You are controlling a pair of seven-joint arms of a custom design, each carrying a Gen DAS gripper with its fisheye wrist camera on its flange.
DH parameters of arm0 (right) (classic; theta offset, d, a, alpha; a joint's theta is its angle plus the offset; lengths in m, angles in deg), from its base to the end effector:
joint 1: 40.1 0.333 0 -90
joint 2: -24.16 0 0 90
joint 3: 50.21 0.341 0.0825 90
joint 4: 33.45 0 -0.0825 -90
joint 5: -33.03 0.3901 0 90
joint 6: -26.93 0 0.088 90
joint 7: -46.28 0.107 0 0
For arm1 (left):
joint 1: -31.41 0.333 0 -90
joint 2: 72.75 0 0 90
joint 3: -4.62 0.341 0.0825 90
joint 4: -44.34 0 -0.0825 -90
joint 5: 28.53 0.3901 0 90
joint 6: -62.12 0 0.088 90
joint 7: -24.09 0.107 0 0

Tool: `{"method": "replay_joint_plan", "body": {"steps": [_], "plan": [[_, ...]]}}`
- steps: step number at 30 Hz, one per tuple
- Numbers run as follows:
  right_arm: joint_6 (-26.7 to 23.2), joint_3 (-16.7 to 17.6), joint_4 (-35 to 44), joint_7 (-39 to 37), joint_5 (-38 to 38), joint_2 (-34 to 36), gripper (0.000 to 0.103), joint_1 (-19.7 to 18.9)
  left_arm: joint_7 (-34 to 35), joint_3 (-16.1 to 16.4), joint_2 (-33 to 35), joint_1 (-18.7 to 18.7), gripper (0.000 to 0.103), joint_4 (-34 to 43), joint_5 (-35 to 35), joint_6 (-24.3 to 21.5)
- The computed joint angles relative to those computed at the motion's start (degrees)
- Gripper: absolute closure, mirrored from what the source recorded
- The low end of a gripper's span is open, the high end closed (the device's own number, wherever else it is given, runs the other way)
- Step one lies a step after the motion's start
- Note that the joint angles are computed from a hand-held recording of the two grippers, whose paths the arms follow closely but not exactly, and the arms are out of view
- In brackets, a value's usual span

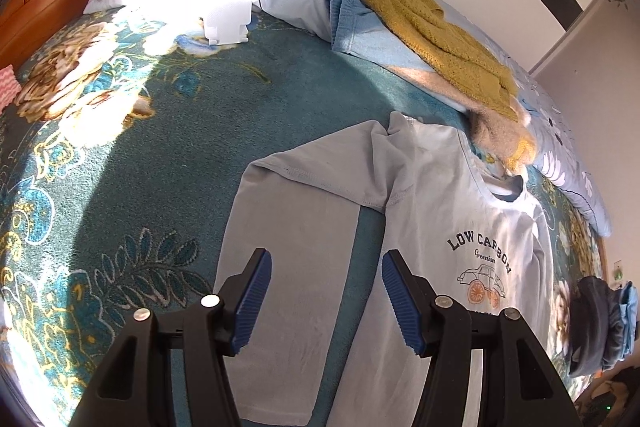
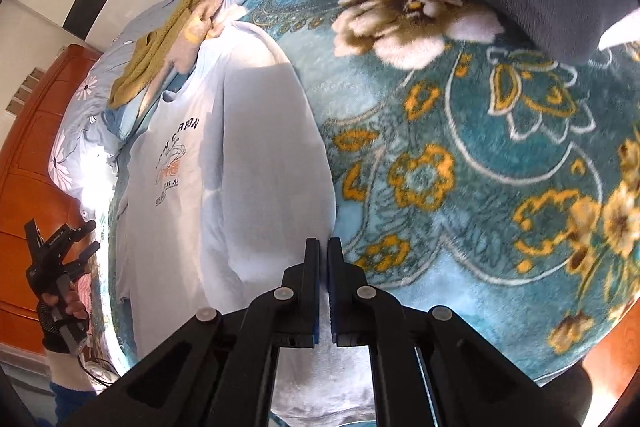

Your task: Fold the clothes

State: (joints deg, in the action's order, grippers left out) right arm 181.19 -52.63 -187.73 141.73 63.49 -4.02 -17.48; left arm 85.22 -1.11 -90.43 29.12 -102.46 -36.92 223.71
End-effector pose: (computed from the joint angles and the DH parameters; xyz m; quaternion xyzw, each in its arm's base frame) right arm 0.3822 0.1225 0.4524 -0.6171 0.7305 0.0272 0.2913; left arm 0.4575 -0.0587 0.4569 -0.8220 0.4958 -0.2614 0.1012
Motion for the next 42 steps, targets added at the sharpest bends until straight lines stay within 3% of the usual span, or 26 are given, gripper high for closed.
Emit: {"method": "replay_joint_plan", "body": {"steps": [7, 13, 18, 23, 28, 30, 32, 35, 38, 42], "plan": [[0.1, 6.9, 7.3, 11.0, -24.1, 0.7, 0.1, -17.1, -1.5, -0.3, -0.7, 1.4, 0.041, -0.4, 1.7, -1.5], [0.0, 9.9, 12.1, 20.4, -39.7, 3.7, 0.1, -24.5, -3.9, -0.7, -2.0, 3.4, 0.041, -2.4, 4.4, -4.7], [-0.9, 7.2, 13.0, 21.5, -41.5, 4.5, 0.1, -22.2, -4.7, 0.0, -2.5, 3.7, 0.041, -4.3, 4.3, -6.6], [1.7, 8.7, 11.4, 22.9, -44.2, 0.1, 0.099, -21.0, -2.1, 1.7, -1.6, 1.7, 0.041, -5.4, 0.3, -6.4], [3.1, 8.1, 10.4, 19.3, -41.6, -1.4, 0.098, -16.3, -5.3, -1.6, -1.6, 3.9, 0.044, -5.6, 5.9, -6.1], [3.4, 8.0, 9.9, 18.4, -40.0, -1.4, 0.098, -14.6, -5.7, -1.8, -1.9, 3.8, 0.057, -6.0, 6.8, -5.5], [3.3, 7.8, 9.5, 17.9, -38.2, -0.9, 0.098, -13.4, -6.8, -2.3, -1.9, 4.1, 0.081, -6.1, 8.1, -5.6], [2.9, 7.4, 8.6, 17.0, -35.6, -0.6, 0.098, -11.4, -8.1, -2.6, -2.3, 4.5, 0.099, -6.6, 9.7, -5.0], [2.4, 6.9, 7.3, 16.2, -32.9, -0.6, 0.098, -9.5, -11.6, -4.8, -2.9, 6.8, 0.099, -5.6, 14.2, -5.2], [1.7, 6.4, 6.1, 15.0, -29.6, -0.2, 0.098, -7.2, -22.8, -13.8, -4.2, 14.5, 0.1, -0.2, 34.0, -6.5]]}}
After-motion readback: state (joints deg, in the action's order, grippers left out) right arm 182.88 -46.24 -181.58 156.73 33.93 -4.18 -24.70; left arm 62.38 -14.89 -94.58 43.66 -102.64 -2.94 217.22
